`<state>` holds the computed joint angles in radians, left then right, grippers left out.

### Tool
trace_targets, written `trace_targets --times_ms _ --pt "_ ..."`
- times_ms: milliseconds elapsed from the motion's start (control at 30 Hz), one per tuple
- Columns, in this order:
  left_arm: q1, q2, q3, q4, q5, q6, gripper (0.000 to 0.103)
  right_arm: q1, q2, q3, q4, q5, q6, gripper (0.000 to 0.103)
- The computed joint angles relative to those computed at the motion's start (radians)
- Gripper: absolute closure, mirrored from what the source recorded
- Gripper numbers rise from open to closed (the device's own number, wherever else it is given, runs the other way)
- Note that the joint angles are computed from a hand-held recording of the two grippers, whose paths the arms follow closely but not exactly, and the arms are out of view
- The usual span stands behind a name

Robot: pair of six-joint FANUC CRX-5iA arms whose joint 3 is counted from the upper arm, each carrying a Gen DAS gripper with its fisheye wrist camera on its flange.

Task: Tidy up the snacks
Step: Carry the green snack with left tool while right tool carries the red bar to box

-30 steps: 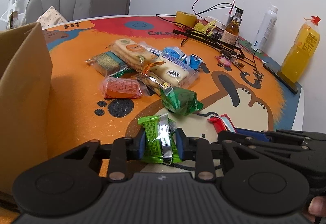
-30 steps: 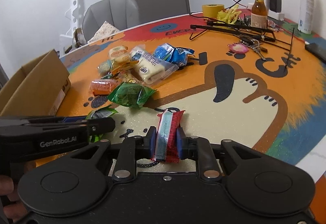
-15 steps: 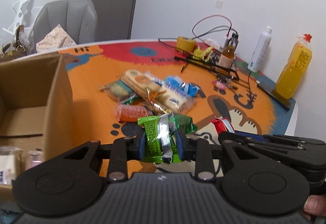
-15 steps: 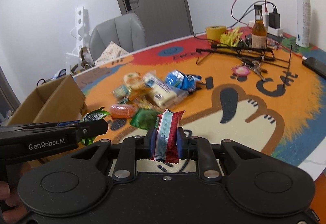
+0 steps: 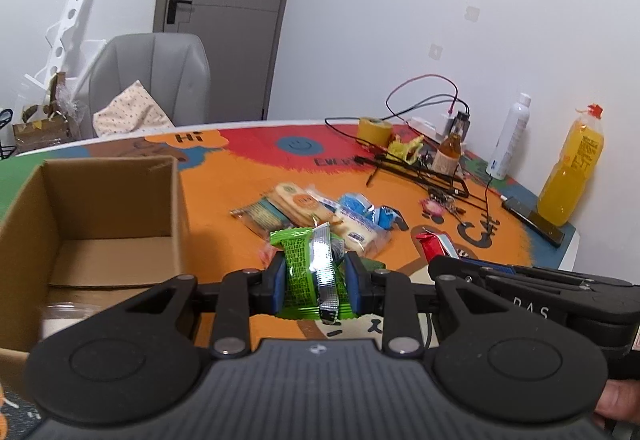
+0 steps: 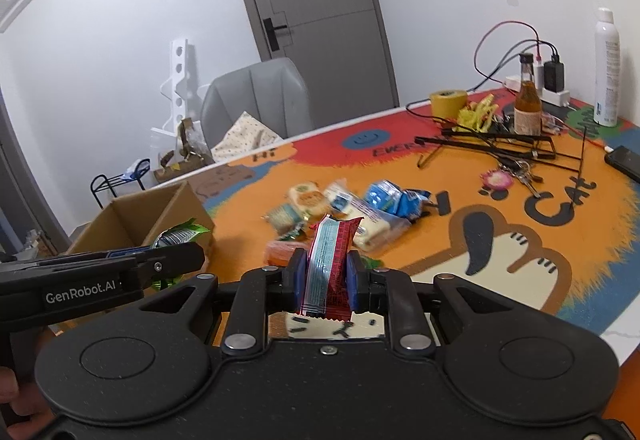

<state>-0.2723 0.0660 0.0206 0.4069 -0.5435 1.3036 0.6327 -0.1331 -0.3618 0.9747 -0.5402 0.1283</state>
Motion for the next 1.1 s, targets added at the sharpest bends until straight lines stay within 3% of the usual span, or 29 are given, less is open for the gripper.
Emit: trace_targets --times_ms 500,1100 --pt "0.063 -0.099 -0.067 -0.008 0.03 0.022 0.074 0.042 0.016 0.031 0.066 0.036 -0.022 0.084" --pt "0.173 -0.154 -0.12 -0.001 0.043 0.048 0.074 0.087 0.103 0.132 0.026 0.073 0.057 0.084"
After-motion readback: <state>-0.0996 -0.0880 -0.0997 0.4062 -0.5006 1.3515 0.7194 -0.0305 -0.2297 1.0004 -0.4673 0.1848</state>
